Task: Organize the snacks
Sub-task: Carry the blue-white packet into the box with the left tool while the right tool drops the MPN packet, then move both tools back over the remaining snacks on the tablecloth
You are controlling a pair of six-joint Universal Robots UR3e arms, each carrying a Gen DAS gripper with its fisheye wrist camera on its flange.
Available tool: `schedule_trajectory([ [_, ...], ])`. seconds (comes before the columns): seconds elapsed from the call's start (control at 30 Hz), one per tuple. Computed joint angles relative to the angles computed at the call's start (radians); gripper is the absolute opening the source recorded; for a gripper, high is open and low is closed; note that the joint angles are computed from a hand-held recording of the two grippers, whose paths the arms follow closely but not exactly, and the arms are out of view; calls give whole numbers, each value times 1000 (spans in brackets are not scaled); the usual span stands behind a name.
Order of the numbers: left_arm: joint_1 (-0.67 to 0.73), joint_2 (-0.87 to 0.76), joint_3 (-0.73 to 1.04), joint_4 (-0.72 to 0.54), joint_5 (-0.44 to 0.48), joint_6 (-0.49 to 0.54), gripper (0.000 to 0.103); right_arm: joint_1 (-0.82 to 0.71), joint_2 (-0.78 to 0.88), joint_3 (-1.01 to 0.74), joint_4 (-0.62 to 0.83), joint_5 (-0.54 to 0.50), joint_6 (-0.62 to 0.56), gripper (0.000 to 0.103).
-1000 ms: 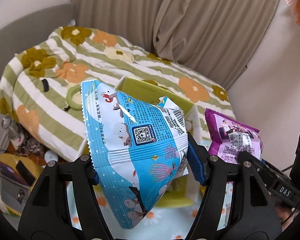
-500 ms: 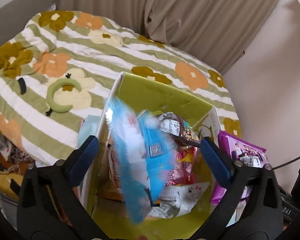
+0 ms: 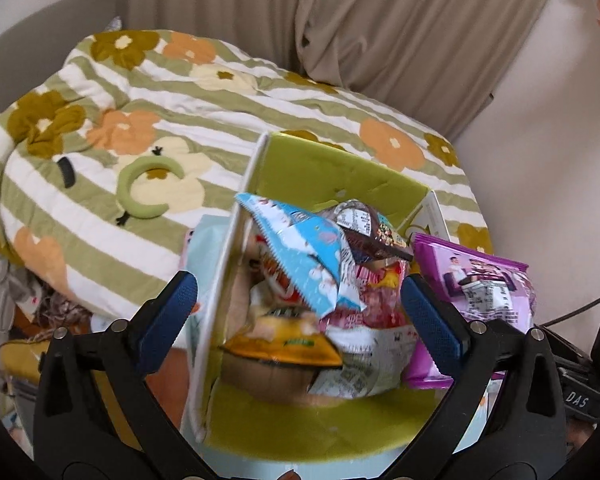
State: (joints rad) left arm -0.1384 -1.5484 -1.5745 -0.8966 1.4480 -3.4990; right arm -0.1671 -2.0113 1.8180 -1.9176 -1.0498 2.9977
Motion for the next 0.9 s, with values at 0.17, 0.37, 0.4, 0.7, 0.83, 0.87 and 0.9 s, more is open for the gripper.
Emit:
schedule_trajectory([
  [0.17,1,97,-55,-24,38,-40,101,69,26,-12,-11,20,-12,61],
  [0.37,1,164,-107,-38,76,-63,101,154,82,11,-57,47,-20,69],
  [0.4,3,169,-117,-41,73,-67,101,174,87,32,-93,37,-10,74],
  [0.7,2,205,-195,-49,59,-71,101,226,3,199,-292,-52,-26,101],
  [0.83,2,211,-205,-45,52,-48,101,233,2,182,-268,-70,-21,101],
  [0.87,0,210,-207,-43,49,-40,101,235,4,176,-262,-72,-13,101],
  [0.9,-2,205,-202,-43,48,-36,101,235,-5,178,-253,-76,-8,101],
])
